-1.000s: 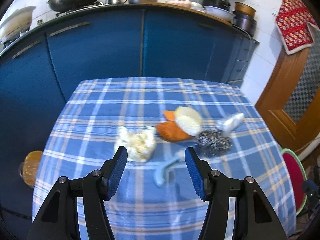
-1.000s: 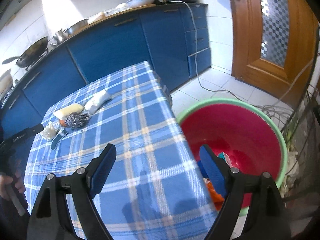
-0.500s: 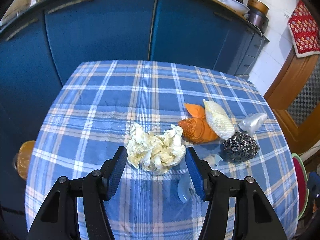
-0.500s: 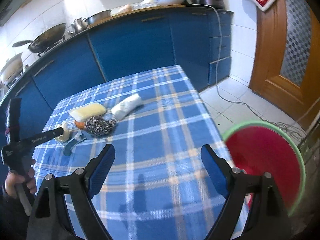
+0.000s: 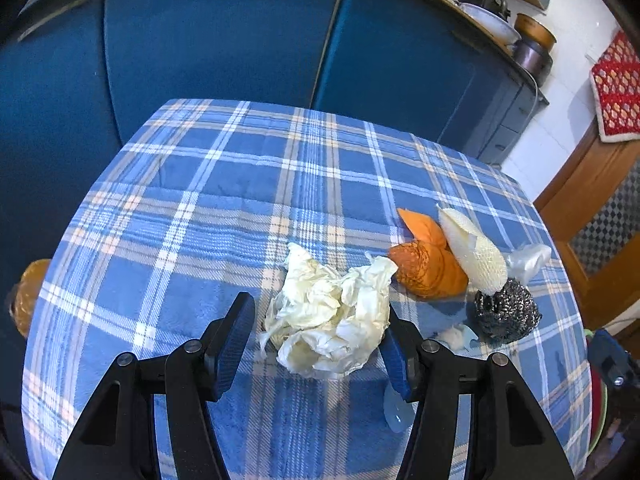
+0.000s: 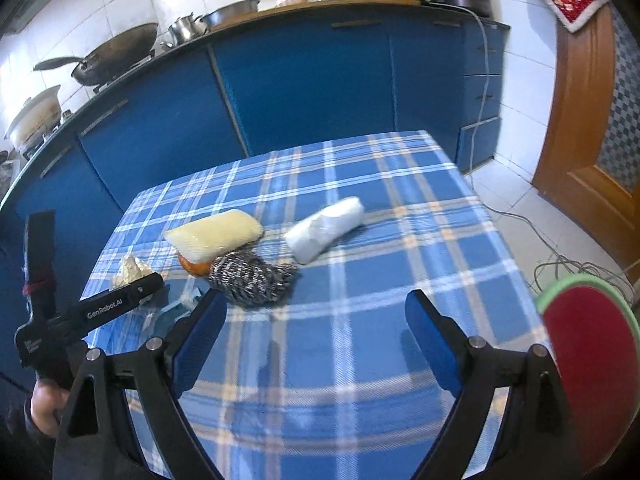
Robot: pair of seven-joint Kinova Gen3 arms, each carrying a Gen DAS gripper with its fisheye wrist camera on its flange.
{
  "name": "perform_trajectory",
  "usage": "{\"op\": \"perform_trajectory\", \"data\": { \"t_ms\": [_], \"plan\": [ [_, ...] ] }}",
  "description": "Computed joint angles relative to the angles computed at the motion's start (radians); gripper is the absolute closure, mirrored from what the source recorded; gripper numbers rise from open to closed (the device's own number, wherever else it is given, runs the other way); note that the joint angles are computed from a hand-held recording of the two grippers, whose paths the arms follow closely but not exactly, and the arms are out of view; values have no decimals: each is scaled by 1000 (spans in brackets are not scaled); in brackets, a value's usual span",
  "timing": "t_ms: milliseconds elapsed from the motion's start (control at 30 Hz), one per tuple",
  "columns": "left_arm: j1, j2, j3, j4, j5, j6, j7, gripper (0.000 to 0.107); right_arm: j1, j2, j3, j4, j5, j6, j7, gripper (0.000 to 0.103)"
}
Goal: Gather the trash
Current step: 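Grasp the crumpled white paper with the left gripper while the right gripper grasps the steel wool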
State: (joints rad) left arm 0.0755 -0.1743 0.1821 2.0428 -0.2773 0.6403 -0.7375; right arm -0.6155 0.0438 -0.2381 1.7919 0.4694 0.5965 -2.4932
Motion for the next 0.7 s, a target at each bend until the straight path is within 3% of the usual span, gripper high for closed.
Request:
{"op": "perform_trajectory", "data": {
  "t_ms": [300,700],
  "plan": [
    [-13,-4,42,18,-74,-12,66,48,-75,107,30,-74,29,14,-4,13],
    [3,0,40,19,-109,-8,95,48,-163,190,93,-130,88,22,-35,13]
  ]
}}
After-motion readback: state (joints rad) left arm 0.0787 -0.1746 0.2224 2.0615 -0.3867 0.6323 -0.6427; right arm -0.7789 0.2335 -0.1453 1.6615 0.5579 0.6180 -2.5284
